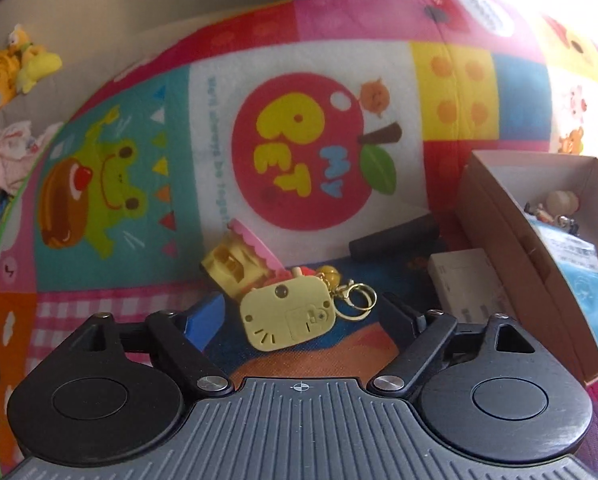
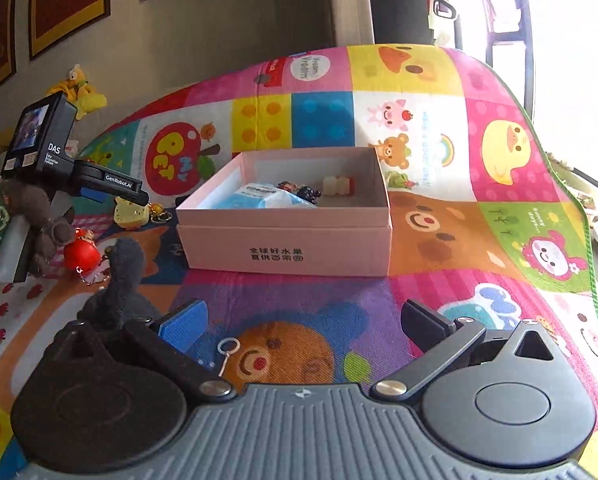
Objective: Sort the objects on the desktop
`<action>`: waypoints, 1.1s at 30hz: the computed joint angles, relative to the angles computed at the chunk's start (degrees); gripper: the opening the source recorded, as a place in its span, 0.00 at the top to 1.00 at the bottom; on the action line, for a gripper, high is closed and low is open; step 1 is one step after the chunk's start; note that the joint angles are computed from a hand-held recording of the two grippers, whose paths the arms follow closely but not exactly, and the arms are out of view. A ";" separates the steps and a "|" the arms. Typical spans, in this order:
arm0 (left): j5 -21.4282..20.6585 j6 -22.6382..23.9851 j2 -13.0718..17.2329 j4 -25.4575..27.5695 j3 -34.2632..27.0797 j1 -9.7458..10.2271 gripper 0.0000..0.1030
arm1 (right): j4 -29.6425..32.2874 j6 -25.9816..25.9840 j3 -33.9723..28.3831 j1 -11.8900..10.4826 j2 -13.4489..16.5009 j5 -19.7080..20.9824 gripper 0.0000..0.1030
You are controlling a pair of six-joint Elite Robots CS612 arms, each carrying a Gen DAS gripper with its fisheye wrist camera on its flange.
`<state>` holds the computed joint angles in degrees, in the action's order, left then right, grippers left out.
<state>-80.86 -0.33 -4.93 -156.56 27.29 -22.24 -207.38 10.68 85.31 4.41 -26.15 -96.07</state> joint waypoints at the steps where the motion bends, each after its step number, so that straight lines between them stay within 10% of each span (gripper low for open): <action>1: 0.21 -0.95 1.33 4.10 -3.20 0.06 0.19 | 0.07 0.77 0.16 -0.18 0.03 0.02 0.00; 3: -0.21 -3.03 3.38 9.62 -8.16 0.31 0.40 | -0.16 2.16 0.50 -0.47 0.07 -0.26 0.00; 7: 1.54 -1.71 3.02 7.70 -6.77 0.20 0.41 | -0.95 3.31 1.23 -0.77 0.17 -0.76 0.00; 16: -14.30 5.46 -13.76 -23.65 29.79 -0.07 0.41 | 0.13 4.76 1.97 -0.92 0.10 -1.53 0.00; 22: -10.75 19.71 -16.92 -42.39 43.48 -2.58 0.38 | 1.58 3.72 1.27 -0.48 0.29 -2.53 0.00; 33: -14.21 9.08 -18.27 -39.72 48.37 -0.77 0.08 | -1.31 2.31 2.07 -0.43 -0.76 4.95 0.00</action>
